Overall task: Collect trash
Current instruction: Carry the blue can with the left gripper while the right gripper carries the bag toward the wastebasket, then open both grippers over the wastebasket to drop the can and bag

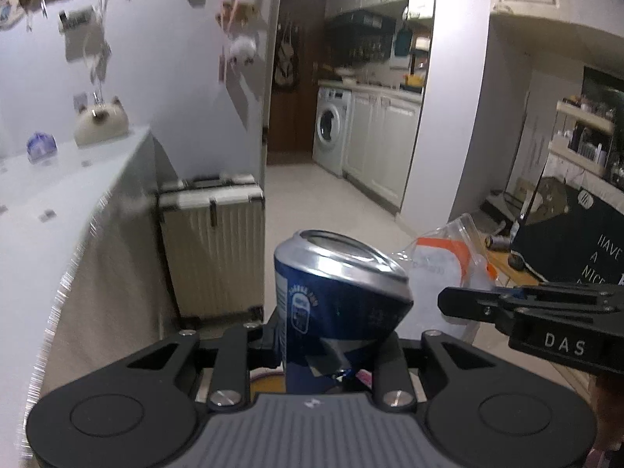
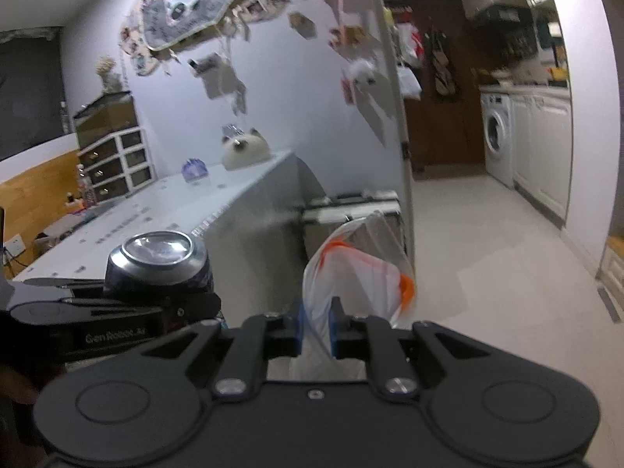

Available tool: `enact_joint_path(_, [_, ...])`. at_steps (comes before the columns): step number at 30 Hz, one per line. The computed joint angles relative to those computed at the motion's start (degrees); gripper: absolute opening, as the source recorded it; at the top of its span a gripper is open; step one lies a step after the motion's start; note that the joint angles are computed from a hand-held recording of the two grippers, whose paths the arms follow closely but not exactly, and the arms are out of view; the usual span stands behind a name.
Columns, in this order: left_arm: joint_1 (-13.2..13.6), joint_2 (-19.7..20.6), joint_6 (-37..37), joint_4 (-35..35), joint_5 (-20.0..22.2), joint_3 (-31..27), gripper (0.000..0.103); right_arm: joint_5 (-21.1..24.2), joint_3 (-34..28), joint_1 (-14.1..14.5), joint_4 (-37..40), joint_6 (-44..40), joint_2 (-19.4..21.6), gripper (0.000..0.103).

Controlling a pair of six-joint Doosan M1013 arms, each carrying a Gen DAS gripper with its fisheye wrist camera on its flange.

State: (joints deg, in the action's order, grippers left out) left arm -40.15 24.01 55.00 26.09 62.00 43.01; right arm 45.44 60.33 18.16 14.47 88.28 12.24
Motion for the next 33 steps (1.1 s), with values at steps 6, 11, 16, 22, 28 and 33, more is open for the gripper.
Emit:
enact_joint_path(6, [1.39,3.94,0.37,-4.87,2.71,-2.39,0.026,2.64,0.51,-1.54,0.15,1.72,2.08,0.013])
enact_joint_path(11, [3.12,6.42,-0.14,-9.19,3.56,-1.74,0.026,5.1,0.13,-2.36,0.05,3.4,4.88,0.013])
enact_joint_path(16, [5.26,8.09,-2.16,-13.47,3.62,0.97,0.027,7.87,-1.22,-2.53,-0.2,5.53,8.75,0.013])
enact_joint_path(22, [8.32,10.4,-3.68,-18.32,2.86,3.58,0.027,10.31,-3.43,-1.85,-1.0,7.94,14.02,0.013])
enact_joint_path(28, [10.83,13.75,-2.89,-22.7,2.58,3.17,0.027,12.97,-5.79,-1.31,-1.26,9.11,18.98,0.013])
enact_joint_path(33, [12.12,17.42,0.54,-25.21,4.31,0.12,0.028,14.93,-8.88,-1.14,-0.84,9.46,23.09,0.014])
